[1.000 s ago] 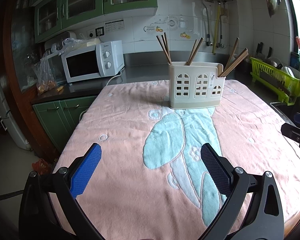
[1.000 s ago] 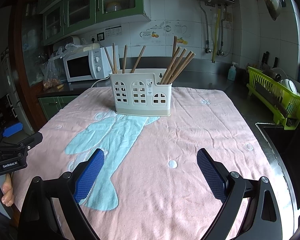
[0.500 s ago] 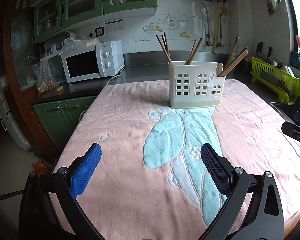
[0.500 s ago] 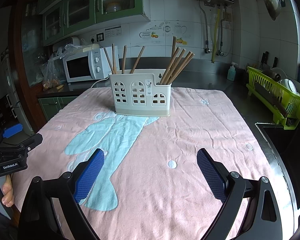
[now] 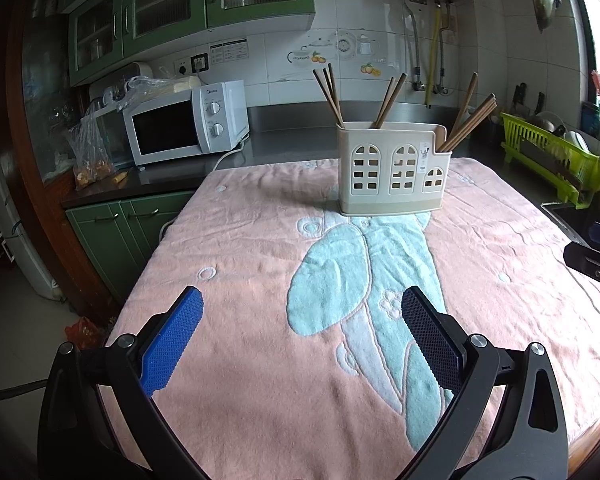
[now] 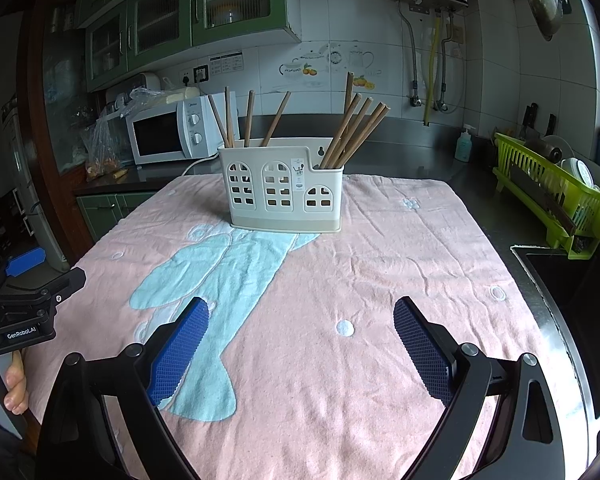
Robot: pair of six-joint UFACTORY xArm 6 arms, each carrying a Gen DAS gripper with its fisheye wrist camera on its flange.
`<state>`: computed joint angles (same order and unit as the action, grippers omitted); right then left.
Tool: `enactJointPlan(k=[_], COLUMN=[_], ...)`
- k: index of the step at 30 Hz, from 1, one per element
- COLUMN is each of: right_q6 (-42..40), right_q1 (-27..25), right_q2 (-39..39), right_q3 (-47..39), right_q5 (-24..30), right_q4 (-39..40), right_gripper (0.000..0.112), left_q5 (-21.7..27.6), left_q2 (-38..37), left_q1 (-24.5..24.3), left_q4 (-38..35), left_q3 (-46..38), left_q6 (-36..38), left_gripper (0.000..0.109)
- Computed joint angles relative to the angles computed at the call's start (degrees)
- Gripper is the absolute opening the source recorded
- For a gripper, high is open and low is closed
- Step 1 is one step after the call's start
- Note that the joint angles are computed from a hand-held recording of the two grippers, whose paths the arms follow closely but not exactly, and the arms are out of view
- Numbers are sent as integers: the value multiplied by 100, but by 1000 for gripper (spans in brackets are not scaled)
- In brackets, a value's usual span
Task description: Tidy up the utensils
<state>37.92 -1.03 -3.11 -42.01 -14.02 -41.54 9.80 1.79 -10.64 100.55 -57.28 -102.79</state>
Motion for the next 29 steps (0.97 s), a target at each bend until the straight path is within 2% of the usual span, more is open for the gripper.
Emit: enactJointPlan(k=[10, 17, 29], right_q6=[224, 367, 513], right_q1=[-53, -76, -159], right_q2=[-4, -4, 34], right_q3=[-36, -57, -81], right_q5=[-4, 2, -45], right_q4=[-259, -399, -573], right_gripper=[91, 91, 91], left_q5=[12, 77, 97], left_q2=[-19, -62, 4], left_q1=[12, 5, -43], left_q4=[18, 332, -64], left_q3=[26, 46, 24], left_q6=[-11, -338, 93], left_gripper=[98, 98, 98])
